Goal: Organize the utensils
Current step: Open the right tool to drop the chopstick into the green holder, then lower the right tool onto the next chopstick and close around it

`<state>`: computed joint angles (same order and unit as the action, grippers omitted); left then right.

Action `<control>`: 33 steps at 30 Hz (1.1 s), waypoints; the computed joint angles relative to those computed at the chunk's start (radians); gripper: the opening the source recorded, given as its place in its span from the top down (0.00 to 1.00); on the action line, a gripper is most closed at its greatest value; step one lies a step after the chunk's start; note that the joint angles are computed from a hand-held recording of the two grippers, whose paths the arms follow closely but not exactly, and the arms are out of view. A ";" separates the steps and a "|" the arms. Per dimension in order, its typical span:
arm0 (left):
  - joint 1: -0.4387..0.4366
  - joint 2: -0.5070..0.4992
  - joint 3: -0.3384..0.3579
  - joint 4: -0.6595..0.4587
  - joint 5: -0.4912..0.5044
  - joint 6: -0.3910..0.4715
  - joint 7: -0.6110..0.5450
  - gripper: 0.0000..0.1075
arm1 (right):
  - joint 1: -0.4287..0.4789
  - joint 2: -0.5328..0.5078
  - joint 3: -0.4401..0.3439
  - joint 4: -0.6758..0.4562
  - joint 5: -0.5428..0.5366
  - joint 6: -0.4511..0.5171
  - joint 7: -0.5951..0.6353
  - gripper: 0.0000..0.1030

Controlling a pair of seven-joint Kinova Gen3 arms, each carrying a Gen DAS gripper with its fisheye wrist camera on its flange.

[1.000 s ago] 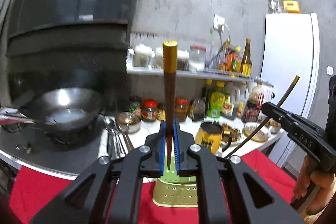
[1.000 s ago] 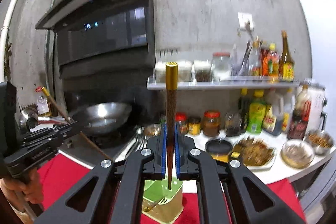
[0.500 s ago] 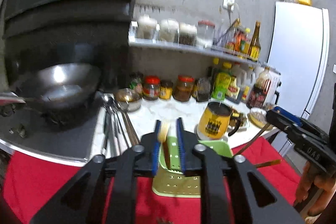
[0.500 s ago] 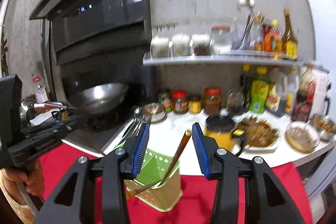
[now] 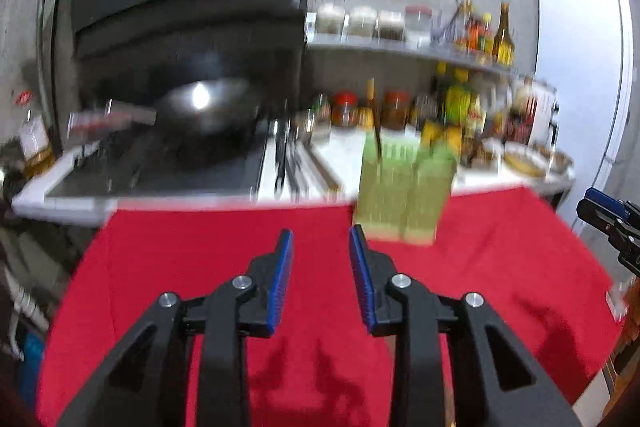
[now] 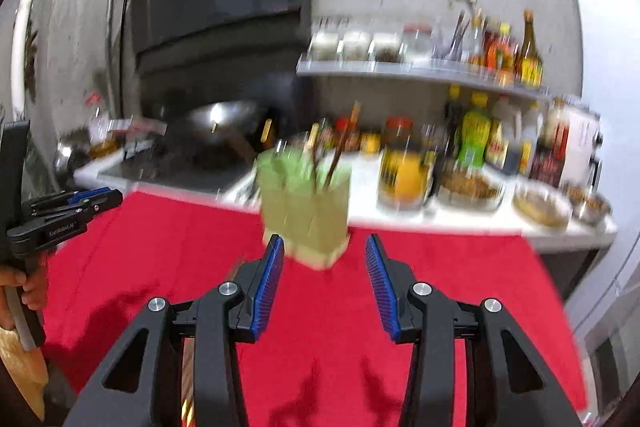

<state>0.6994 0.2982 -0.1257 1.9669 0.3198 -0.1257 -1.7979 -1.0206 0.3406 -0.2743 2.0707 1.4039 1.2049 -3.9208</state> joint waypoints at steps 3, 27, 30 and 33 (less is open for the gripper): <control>-0.015 0.019 0.022 0.067 0.001 0.010 0.021 0.74 | -0.022 0.061 -0.016 0.005 -0.034 -0.035 -0.055 0.57; -0.127 0.075 0.117 0.159 -0.166 0.066 0.161 0.74 | -0.034 0.229 0.113 -0.158 -0.086 -0.402 0.067 0.58; -0.159 0.081 0.147 0.156 -0.192 0.068 0.176 0.74 | -0.035 0.235 0.130 -0.174 -0.094 -0.426 0.095 0.63; -0.183 0.086 0.168 0.149 -0.210 0.075 0.194 0.74 | -0.038 0.245 0.145 -0.197 -0.119 -0.434 0.132 0.71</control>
<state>0.5165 0.3839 0.0423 2.1164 0.1103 -0.0510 -1.6040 -1.0591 0.5861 -0.1291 1.8741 1.2848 0.7712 -3.7885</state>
